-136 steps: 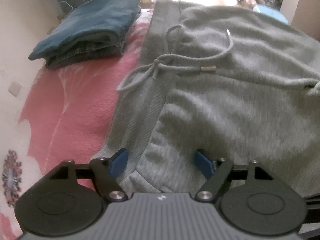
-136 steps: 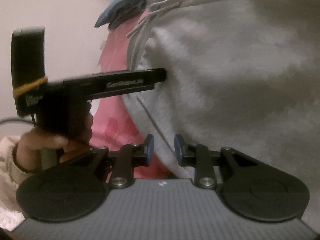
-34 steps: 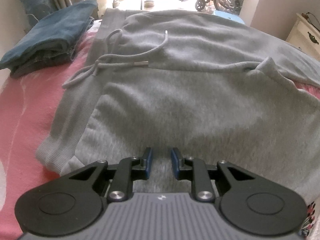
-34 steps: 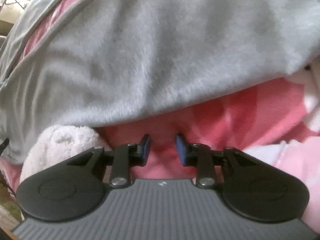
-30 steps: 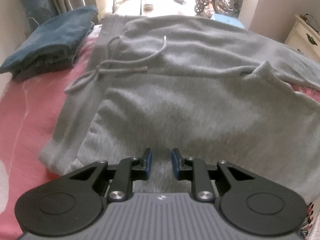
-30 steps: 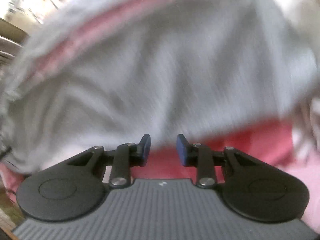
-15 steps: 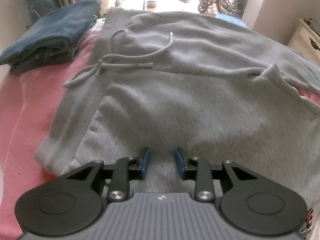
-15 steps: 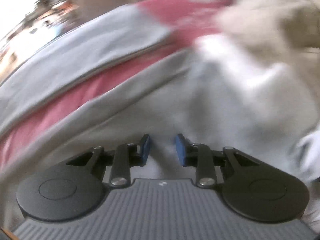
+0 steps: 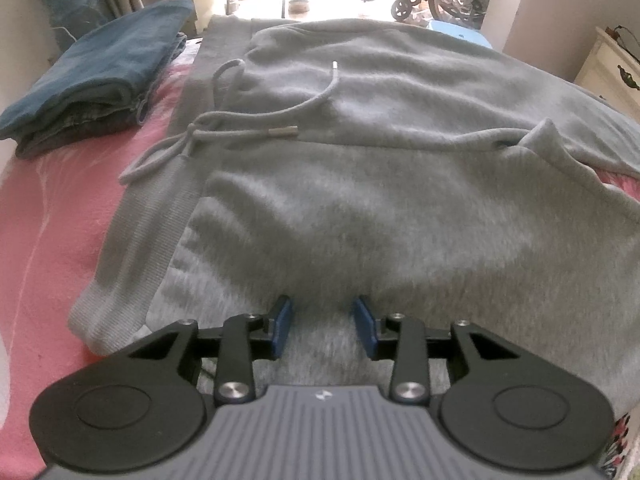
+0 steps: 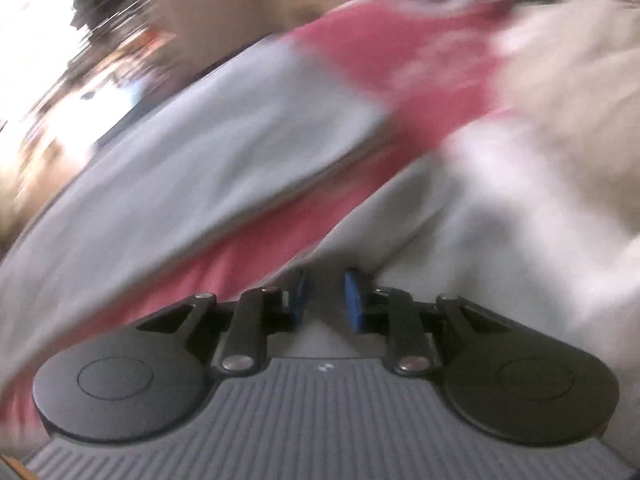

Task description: Fold clothes

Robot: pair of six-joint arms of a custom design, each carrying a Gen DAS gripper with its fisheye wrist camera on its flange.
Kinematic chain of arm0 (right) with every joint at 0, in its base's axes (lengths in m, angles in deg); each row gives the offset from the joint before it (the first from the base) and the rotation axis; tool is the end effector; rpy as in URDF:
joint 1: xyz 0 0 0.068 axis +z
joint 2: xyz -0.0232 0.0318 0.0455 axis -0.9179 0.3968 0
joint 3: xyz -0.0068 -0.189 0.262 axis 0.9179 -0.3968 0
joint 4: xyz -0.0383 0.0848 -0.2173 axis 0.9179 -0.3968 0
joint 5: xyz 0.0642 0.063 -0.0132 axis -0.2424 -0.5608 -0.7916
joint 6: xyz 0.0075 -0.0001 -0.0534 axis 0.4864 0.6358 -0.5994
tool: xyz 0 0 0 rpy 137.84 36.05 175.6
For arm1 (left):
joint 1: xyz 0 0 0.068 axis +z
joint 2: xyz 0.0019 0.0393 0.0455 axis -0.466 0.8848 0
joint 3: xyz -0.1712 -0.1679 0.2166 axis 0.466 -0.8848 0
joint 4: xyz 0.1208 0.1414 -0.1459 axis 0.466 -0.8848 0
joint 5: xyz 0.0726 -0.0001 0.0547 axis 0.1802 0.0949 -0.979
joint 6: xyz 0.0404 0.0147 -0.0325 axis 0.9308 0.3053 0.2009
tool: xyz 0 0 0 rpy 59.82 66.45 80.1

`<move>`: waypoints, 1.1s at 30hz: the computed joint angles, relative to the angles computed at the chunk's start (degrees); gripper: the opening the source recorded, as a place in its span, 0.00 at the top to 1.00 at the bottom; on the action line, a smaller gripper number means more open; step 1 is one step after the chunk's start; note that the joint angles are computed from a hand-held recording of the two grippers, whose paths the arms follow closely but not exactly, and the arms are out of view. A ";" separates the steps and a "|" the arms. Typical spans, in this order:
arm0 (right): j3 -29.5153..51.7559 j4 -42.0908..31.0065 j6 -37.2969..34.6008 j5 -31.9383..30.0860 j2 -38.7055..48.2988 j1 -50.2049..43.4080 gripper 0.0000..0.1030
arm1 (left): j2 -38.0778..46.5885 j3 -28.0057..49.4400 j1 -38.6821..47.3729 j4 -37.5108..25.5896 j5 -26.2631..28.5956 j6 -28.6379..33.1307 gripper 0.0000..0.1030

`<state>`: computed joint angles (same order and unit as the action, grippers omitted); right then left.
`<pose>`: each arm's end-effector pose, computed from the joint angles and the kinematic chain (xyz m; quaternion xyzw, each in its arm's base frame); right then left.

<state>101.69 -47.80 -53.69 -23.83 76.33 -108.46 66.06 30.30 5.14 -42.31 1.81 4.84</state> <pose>0.3306 -0.2855 0.0828 0.2966 0.9138 0.0017 0.2776 0.1913 0.1156 0.0923 -0.0596 0.9724 0.0122 0.2252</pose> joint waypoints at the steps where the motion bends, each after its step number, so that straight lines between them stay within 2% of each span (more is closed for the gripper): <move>1: 1.73 0.27 2.35 3.69 0.39 -0.20 0.79 | 0.09 0.06 0.03 -0.02 0.07 -0.08 0.64; 2: 2.45 0.88 3.89 6.93 0.35 -0.31 0.80 | 0.19 0.13 0.11 -0.02 0.22 -0.23 0.63; 4: 1.14 1.80 4.75 3.29 -1.65 -2.10 0.79 | 0.40 0.09 0.39 0.19 0.61 -0.66 0.63; 6: -1.92 -0.26 3.96 -2.03 -4.33 -2.78 0.77 | 0.59 -0.02 0.60 0.45 0.90 -0.95 0.62; 9: -5.54 -12.85 -0.07 -13.52 -6.77 -4.41 0.75 | 0.85 -0.11 0.96 0.77 1.37 -0.92 0.61; 11: -9.71 -16.24 0.12 -16.34 -6.67 -5.80 0.75 | 0.90 0.20 1.35 0.23 1.73 -0.67 0.61; 13: -14.38 -11.08 2.03 -14.80 -6.63 -8.04 0.80 | 0.85 0.69 1.77 -0.70 2.16 -0.35 0.61; 14: -16.83 -6.74 3.25 -14.47 -6.90 -9.96 0.90 | 0.75 1.11 2.22 -1.53 2.60 -0.21 0.61; 16: -23.09 5.13 7.99 -8.01 -9.39 -13.33 0.92 | 0.91 1.68 3.36 -2.45 3.61 -0.09 0.61; 17: -25.29 8.20 9.67 -4.21 -10.77 -14.10 0.90 | 1.07 1.71 3.88 -2.43 4.10 -0.15 0.61; 19: -26.62 7.11 9.99 -5.79 -13.34 -16.37 0.86 | 1.03 1.55 4.08 -2.25 4.27 -0.02 0.61; 22: -28.36 -0.07 3.76 -18.63 -16.92 -17.71 0.81 | 1.00 1.22 4.03 -1.72 4.13 -0.10 0.61; 23: -28.45 -3.31 0.92 -22.06 -17.32 -17.61 0.76 | 0.97 1.20 4.11 -1.75 4.19 -0.24 0.61; 24: -28.30 -5.32 -0.68 -21.58 -16.20 -17.39 0.73 | 0.91 1.19 4.19 -1.81 4.25 -0.38 0.61; 28: -27.49 -12.30 -6.25 -19.10 -11.14 -16.41 0.73 | 0.25 1.43 5.67 -3.38 5.08 0.43 0.61; 29: -27.76 -11.49 -5.76 -18.51 -10.85 -17.95 0.88 | 0.08 1.61 6.51 -4.02 5.43 1.02 0.61; 30: -27.98 -10.67 -5.25 -17.91 -10.53 -19.47 0.91 | -0.10 1.75 7.41 -4.67 5.87 1.65 0.61; 33: -31.01 -8.26 -6.01 -13.57 -14.98 -20.55 0.89 | -0.50 2.45 10.58 -7.07 8.01 4.44 0.61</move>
